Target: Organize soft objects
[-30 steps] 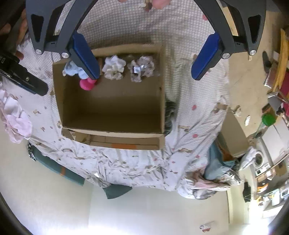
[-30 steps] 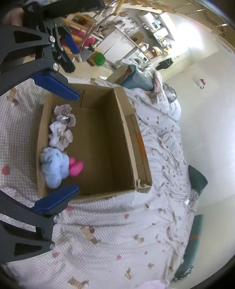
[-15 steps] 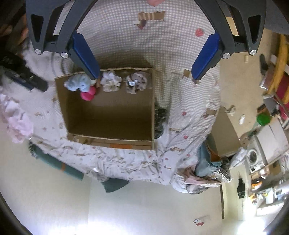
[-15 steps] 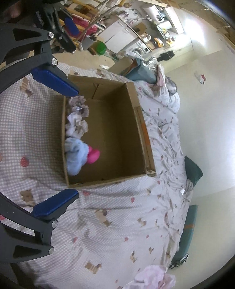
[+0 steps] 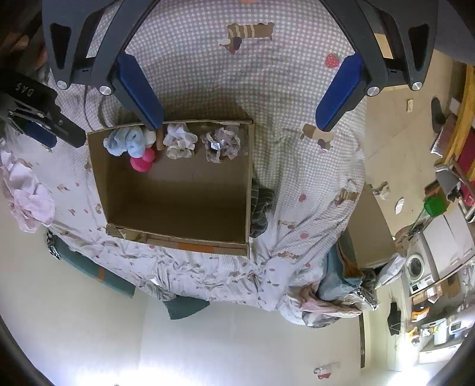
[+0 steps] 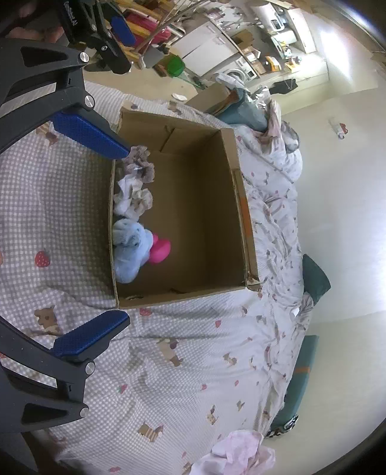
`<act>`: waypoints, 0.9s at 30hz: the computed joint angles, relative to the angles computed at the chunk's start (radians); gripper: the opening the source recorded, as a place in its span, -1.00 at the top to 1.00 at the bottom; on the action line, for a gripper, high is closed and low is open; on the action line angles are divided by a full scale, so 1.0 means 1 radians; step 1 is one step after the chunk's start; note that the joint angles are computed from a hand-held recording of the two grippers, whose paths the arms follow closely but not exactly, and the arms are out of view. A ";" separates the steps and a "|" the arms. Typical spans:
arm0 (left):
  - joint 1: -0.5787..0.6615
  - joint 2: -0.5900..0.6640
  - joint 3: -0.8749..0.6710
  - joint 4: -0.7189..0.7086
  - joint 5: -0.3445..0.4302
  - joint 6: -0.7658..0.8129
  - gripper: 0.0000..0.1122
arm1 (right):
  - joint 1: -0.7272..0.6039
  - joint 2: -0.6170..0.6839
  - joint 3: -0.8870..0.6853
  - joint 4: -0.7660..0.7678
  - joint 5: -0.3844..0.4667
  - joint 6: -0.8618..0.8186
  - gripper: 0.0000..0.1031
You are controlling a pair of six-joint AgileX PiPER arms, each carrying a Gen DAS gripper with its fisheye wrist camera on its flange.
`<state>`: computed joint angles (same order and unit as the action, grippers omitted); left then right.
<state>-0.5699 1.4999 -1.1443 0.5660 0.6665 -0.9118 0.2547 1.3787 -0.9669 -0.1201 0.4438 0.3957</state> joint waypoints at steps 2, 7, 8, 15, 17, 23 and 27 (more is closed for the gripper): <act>0.001 0.004 -0.004 -0.004 -0.002 0.007 -0.82 | 0.002 0.002 -0.001 -0.008 0.002 0.007 -1.00; -0.004 0.016 -0.012 -0.009 -0.003 0.014 -0.82 | 0.003 0.002 0.001 -0.022 -0.002 0.019 -1.00; -0.003 0.016 -0.011 -0.009 -0.004 0.015 -0.82 | 0.003 0.002 0.001 -0.022 -0.002 0.019 -1.00; -0.005 0.021 -0.008 -0.012 -0.012 0.014 -0.82 | 0.005 -0.001 0.001 -0.021 0.002 0.012 -1.00; -0.006 0.021 -0.009 -0.013 -0.010 0.012 -0.82 | 0.006 -0.001 -0.001 -0.020 0.004 0.008 -1.00; -0.003 0.018 -0.007 -0.007 -0.013 -0.002 -0.82 | 0.030 -0.002 -0.005 -0.071 0.010 0.044 -1.00; 0.004 0.019 -0.009 -0.021 -0.013 0.012 -0.82 | 0.035 -0.001 -0.006 -0.078 0.012 0.051 -1.00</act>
<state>-0.5656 1.5189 -1.1534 0.5448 0.6533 -0.8993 0.2894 1.3778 -0.9734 -0.1977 0.4559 0.4469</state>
